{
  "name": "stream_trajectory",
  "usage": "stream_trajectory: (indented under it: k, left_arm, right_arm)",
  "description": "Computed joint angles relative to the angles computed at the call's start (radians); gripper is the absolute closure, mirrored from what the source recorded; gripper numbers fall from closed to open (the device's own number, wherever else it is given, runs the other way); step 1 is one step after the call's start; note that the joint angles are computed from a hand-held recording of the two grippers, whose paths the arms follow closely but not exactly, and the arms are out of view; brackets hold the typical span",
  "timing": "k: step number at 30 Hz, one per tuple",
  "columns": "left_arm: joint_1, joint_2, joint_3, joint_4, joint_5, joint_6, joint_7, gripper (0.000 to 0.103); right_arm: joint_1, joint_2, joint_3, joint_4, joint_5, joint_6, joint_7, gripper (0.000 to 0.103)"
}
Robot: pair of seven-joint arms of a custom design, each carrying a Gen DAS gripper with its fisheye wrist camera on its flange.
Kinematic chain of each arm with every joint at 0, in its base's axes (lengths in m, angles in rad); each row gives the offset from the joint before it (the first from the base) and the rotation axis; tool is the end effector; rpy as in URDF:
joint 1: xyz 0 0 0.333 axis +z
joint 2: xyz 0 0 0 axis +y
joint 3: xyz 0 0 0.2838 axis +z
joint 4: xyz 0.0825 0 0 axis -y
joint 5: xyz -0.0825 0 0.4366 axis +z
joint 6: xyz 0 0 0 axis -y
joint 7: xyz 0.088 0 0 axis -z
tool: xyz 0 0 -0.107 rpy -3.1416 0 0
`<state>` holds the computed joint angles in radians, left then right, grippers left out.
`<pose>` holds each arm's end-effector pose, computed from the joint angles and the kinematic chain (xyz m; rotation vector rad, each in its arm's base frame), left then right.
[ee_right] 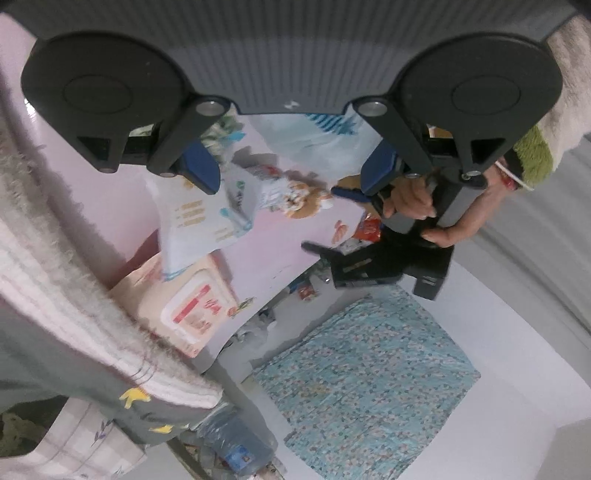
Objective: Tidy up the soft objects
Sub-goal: 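Grasp the orange-striped towel with the left tool while the right tool grasps the white packet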
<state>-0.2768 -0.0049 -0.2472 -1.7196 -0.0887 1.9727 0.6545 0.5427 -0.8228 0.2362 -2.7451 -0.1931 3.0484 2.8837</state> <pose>0.5490 -0.3241 0.5554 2.5539 -1.6633 0.4027 0.2899 0.3125 0.5341 -1.1816 1.6349 -0.0310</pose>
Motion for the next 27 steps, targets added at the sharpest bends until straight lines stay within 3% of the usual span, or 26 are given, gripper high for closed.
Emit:
stream_trajectory:
  k: [4, 10, 13, 16, 24, 25, 27]
  left_arm:
    - [-0.001, 0.031, 0.003, 0.005, 0.017, -0.012, -0.034, 0.009]
    - [-0.017, 0.049, -0.002, 0.001, 0.07, -0.005, -0.015, 0.032]
    - [-0.022, 0.045, -0.004, -0.009, 0.057, 0.025, 0.02, 0.045]
    - [-0.029, 0.047, -0.007, -0.003, 0.081, 0.024, 0.027, 0.047]
    - [-0.033, -0.016, -0.013, -0.064, 0.098, 0.092, 0.055, 0.056]
    - [-0.033, -0.03, -0.014, -0.077, 0.097, 0.104, 0.062, 0.056]
    - [-0.03, -0.058, -0.015, -0.1, 0.078, 0.129, 0.09, 0.057]
  right_arm:
    - [-0.068, -0.014, 0.05, -0.012, -0.032, -0.01, 0.018, 0.019]
    - [-0.127, 0.024, 0.079, -0.009, -0.068, -0.005, 0.041, 0.019]
    - [-0.095, 0.094, 0.032, 0.032, -0.088, -0.044, -0.025, 0.019]
    - [-0.079, 0.175, 0.014, 0.089, -0.096, -0.087, -0.082, 0.019]
    - [-0.069, 0.356, -0.02, 0.207, -0.076, -0.1, -0.154, 0.02]
    - [-0.057, 0.376, -0.036, 0.216, -0.06, -0.094, -0.167, 0.024]
    - [-0.045, 0.401, -0.052, 0.227, -0.034, -0.094, -0.186, 0.041]
